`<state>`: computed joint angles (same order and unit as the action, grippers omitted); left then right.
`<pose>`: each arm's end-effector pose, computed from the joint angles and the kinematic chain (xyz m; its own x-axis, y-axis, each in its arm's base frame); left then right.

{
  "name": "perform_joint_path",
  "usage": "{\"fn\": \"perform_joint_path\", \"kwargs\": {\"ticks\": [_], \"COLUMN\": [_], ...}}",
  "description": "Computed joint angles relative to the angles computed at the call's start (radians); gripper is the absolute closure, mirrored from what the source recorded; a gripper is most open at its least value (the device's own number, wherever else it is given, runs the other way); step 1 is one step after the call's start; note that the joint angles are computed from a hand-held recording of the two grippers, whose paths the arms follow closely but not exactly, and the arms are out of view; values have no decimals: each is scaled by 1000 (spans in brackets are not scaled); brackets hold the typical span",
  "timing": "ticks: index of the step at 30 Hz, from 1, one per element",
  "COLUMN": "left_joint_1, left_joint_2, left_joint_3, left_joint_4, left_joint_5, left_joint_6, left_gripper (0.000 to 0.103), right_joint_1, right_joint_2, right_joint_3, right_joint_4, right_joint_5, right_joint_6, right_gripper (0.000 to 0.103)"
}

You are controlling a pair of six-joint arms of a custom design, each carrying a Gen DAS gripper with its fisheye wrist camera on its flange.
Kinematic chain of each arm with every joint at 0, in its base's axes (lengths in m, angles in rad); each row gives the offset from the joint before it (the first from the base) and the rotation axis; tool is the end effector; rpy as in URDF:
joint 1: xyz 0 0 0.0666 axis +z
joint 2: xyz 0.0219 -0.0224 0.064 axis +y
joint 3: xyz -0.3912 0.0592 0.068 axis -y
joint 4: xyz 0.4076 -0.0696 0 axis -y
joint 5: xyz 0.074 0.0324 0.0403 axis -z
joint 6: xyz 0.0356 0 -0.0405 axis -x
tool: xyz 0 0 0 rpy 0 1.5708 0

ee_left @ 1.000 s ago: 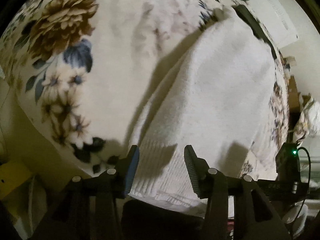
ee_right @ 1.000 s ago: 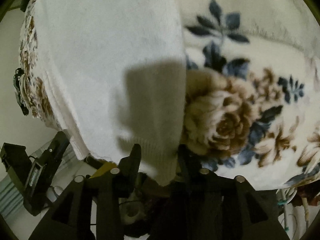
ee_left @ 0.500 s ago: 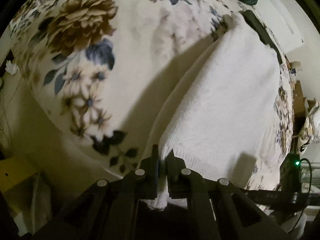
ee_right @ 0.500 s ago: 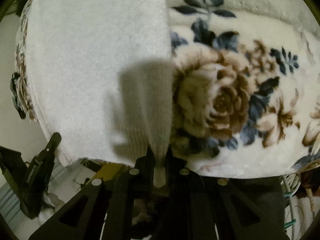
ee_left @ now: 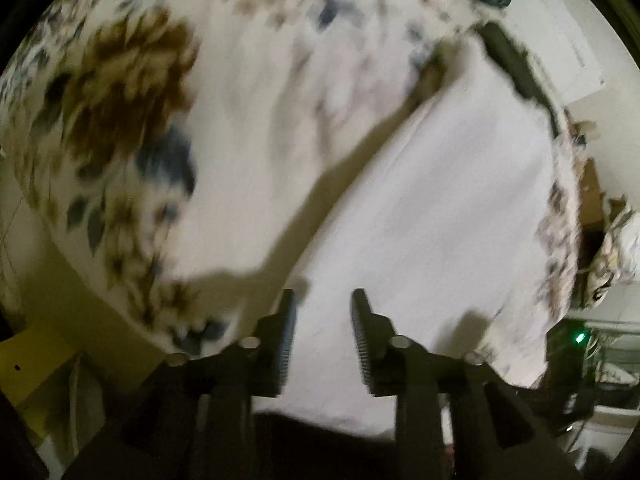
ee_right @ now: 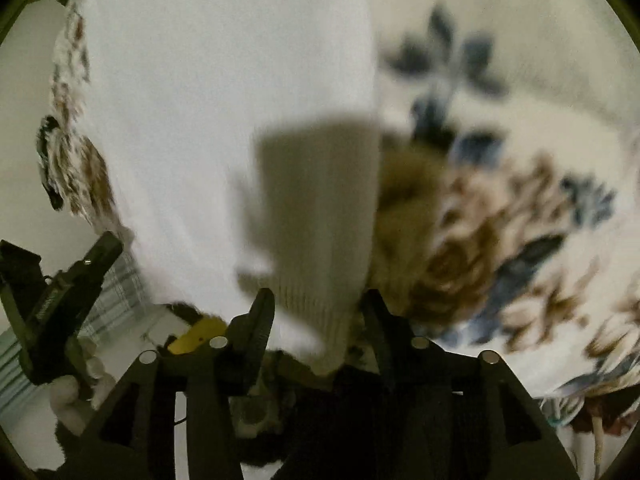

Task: Fold small clothes

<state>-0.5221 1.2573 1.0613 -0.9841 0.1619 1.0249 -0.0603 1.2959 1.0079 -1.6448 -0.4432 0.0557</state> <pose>0.3498 -0.2084 0.3433 -0.8822 -0.4655 -0.0703 -0.4018 0.8223 -0.4029 0.3345 -0.0053 0.3106 -0.9435 0.0066 0.3313 0.1537 0.8943 0.4201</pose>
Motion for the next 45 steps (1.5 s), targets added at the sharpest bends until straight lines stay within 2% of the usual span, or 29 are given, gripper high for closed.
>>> {"fn": "perform_joint_path", "kwargs": {"ticks": [4, 9, 12, 14, 15, 19, 21, 22, 23, 25, 26, 27, 30, 32, 34, 35, 38, 39, 41, 45], "left_joint_1": [53, 93, 122, 127, 133, 153, 156, 158, 160, 165, 169, 176, 196, 206, 212, 213, 215, 219, 227, 231], "left_joint_2": [92, 282, 403, 497, 541, 734, 793, 804, 812, 810, 805, 807, 833, 872, 881, 873, 809, 779, 711, 512], "left_joint_3": [137, 380, 530, 631, 676, 862, 919, 929, 937, 934, 930, 937, 961, 991, 987, 978, 898, 859, 770, 546], "left_joint_4": [15, 3, -14, -20, -31, -80, -89, -73, -58, -22, -8, -2, -9, -49, -65, -61, -23, 0, 37, 80], "left_joint_5": [-20, -29, -20, -21, -23, 50, 69, 78, 93, 99, 105, 113, 148, 200, 242, 248, 256, 270, 306, 308], "left_joint_6": [-76, -156, -216, -261, -285, -379, -443, -468, -490, -519, -528, -535, -547, -557, -553, -556, -543, -534, -515, -493], "left_gripper": [62, 62, 62, 54, 53, 53, 59, 83, 97, 97, 97, 97, 97, 95, 92, 89, 80, 78, 66, 64], "right_joint_1": [-76, -131, -153, -134, -130, -112, -101, -95, -90, -75, -66, -53, -44, -37, -34, -45, -68, -80, -93, -150], "right_joint_2": [61, 191, 327, 378, 420, 594, 670, 699, 723, 765, 755, 745, 744, 774, 792, 781, 721, 685, 628, 465], "right_joint_3": [128, 338, 532, 603, 653, 852, 939, 972, 993, 1046, 1036, 1026, 1035, 1057, 1075, 1064, 997, 962, 904, 726], "right_joint_4": [31, 78, 98, 138, 155, 188, 204, 208, 213, 208, 234, 272, 299, 266, 221, 208, 214, 215, 216, 162], "right_joint_5": [-54, -95, -110, -103, -95, -92, -121, -124, -121, -97, -68, -34, 60, 78, 95, 82, 16, -6, -38, -111], "right_joint_6": [-20, -67, -81, -127, -150, -254, -316, -343, -357, -371, -369, -377, -383, -394, -375, -360, -361, -353, -342, -270], "right_gripper": [54, 54, 54, 54, 54, 54, 54, 54, 54, 55, 81, 92, 92, 92, 86, 73, 52, 50, 47, 43]}}
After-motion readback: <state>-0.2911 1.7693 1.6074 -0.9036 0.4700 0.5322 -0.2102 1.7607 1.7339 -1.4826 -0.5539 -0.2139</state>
